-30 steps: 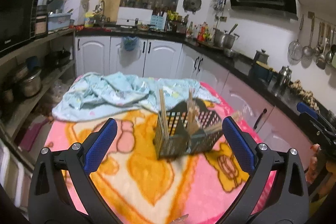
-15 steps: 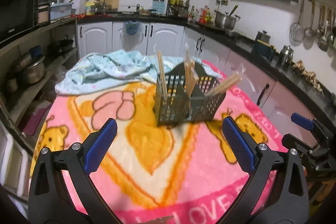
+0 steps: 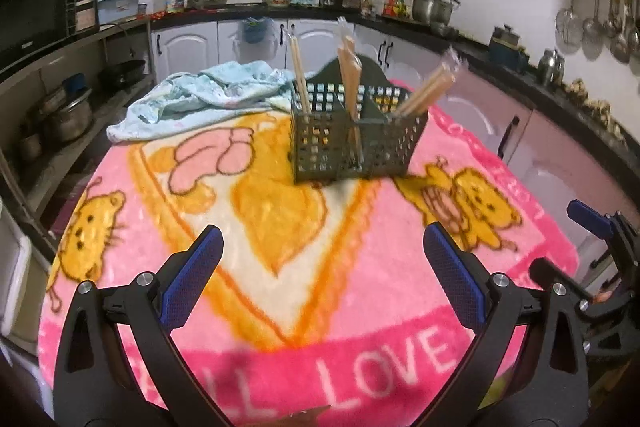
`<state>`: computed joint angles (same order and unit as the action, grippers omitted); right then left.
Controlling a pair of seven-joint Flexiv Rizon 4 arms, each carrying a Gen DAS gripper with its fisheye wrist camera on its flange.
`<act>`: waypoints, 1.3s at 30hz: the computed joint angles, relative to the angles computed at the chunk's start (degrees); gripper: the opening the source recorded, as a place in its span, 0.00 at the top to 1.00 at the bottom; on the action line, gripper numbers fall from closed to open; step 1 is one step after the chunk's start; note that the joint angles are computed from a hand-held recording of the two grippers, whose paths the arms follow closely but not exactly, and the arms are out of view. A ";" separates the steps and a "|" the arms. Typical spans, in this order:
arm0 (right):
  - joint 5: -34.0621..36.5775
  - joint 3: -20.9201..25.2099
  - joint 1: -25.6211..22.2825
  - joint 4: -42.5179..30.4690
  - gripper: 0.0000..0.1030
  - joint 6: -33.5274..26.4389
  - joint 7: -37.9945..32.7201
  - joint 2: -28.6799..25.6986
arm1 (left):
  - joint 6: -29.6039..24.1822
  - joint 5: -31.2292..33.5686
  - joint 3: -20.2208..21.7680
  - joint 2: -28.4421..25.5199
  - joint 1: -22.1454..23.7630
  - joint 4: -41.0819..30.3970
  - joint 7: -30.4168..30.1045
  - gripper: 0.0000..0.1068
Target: Organize utensils
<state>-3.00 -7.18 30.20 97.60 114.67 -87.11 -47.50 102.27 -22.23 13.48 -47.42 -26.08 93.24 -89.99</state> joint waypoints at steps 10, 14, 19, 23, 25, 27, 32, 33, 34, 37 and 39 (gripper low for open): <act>4.67 -4.11 3.99 -0.16 0.06 2.67 0.13 -2.25 | 5.16 -1.18 -1.25 -2.28 -0.04 0.76 -1.11 0.14; 7.87 -3.23 2.86 -1.34 0.06 6.56 0.26 -3.20 | 9.08 -2.42 -3.11 -3.32 0.80 0.81 1.00 0.14; 10.19 -1.50 1.52 -2.08 0.06 11.23 -0.65 -3.75 | 12.57 -3.53 -6.72 -3.71 2.73 1.01 3.84 0.13; 11.01 0.41 0.67 -2.35 0.06 17.57 -2.64 -4.41 | 18.80 -4.42 -8.70 -4.16 3.46 1.60 5.48 0.13; 11.69 1.24 0.44 -2.70 0.06 20.18 -3.73 -4.81 | 21.31 -4.45 -10.18 -4.05 4.29 2.08 6.19 0.13; 12.35 2.25 -0.02 -3.14 0.06 22.65 -4.38 -5.22 | 24.04 -4.25 -11.61 -4.03 5.15 2.52 6.93 0.13; 15.26 3.50 -0.16 -4.61 0.06 25.71 -6.20 -5.92 | 27.32 -5.16 -14.43 -4.07 6.55 2.94 9.38 0.13; 14.54 3.97 -0.61 -4.52 0.06 25.64 -6.07 -5.90 | 27.61 -5.20 -14.87 -4.07 6.83 3.02 9.67 0.13; 14.68 4.02 -0.55 -4.50 0.06 25.47 -6.37 -5.90 | 27.74 -5.42 -15.23 -4.01 7.00 3.11 9.96 0.13; 14.37 4.43 -0.88 -4.59 0.06 24.31 -6.47 -5.89 | 28.46 -5.64 -15.97 -4.02 7.38 3.24 10.57 0.13; 14.70 4.21 -0.54 -4.57 0.06 23.77 -6.83 -5.89 | 28.82 -5.56 -16.45 -4.02 7.68 3.36 10.72 0.13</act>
<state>11.70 -2.98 29.65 93.03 138.43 -93.94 -53.39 131.09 -27.79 -2.97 -51.44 -18.40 96.60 -79.27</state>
